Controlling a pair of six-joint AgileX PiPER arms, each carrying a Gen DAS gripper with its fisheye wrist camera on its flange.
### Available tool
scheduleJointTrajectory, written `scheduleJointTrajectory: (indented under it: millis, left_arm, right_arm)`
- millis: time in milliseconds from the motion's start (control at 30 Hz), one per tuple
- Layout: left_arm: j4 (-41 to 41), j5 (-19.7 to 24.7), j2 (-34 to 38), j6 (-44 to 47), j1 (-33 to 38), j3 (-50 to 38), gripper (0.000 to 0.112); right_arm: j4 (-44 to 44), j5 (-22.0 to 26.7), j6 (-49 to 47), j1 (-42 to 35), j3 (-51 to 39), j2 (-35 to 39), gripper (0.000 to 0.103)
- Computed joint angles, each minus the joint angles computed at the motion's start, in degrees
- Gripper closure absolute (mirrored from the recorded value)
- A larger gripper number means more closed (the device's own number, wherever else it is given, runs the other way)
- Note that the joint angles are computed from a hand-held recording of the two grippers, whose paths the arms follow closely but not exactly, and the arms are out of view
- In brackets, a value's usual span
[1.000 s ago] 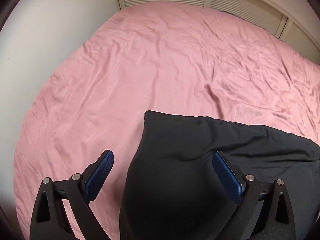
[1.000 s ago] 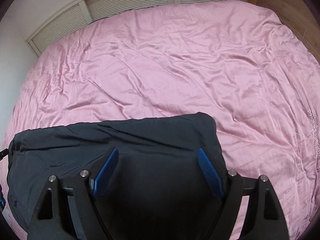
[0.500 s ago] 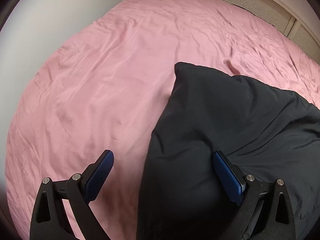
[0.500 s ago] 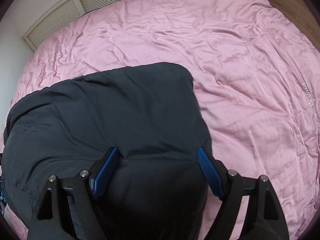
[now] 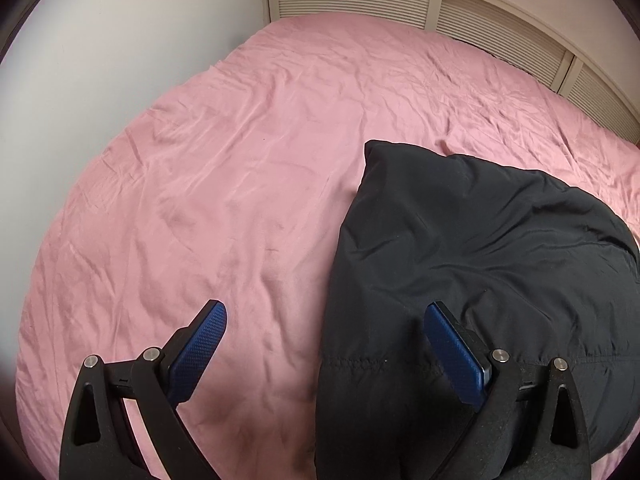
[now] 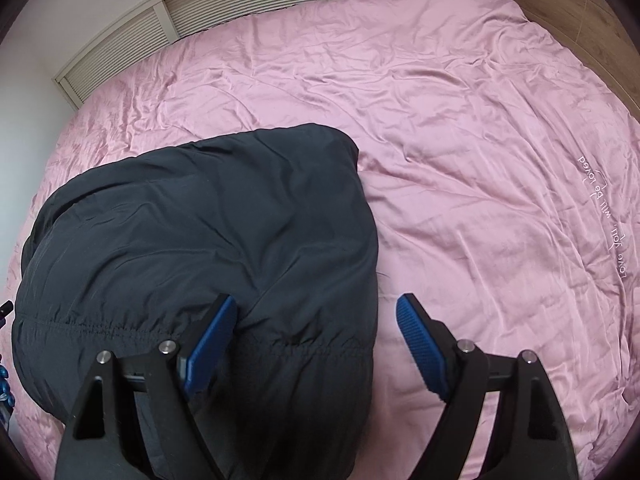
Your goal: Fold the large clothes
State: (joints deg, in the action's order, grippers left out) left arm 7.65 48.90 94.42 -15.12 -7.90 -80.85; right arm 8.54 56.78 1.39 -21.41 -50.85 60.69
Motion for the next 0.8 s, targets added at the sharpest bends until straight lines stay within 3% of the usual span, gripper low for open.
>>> scheduleJointTrajectory:
  millis: [167, 333, 533, 667, 800]
  left_arm:
    - [-10.3, -1.7, -2.2, 9.8, 3.5, 2.8, 0.014]
    - [-23.6, 2.0, 0.8, 19.9, 9.8, 1.2, 0.014]
    - [-42.8, 11.2, 10.6, 33.3, 18.8, -4.7, 0.012]
    - [-48.3, 15.4, 17.2, 37.1, 20.7, -8.9, 0.011]
    - [-52.4, 16.6, 20.9, 39.4, 21.0, -9.7, 0.011]
  right_arm:
    - [9.0, 2.7, -8.2, -5.5, 1.2, -2.0, 0.014]
    - [17.9, 4.9, -17.7, -15.2, 3.7, -0.4, 0.013]
    - [32.7, 10.0, -35.2, -29.0, 6.9, 9.5, 0.010]
    - [36.9, 10.8, -42.9, -32.1, 8.5, 17.7, 0.006]
    - [40.8, 11.3, -49.3, -33.9, 10.3, 24.4, 0.002]
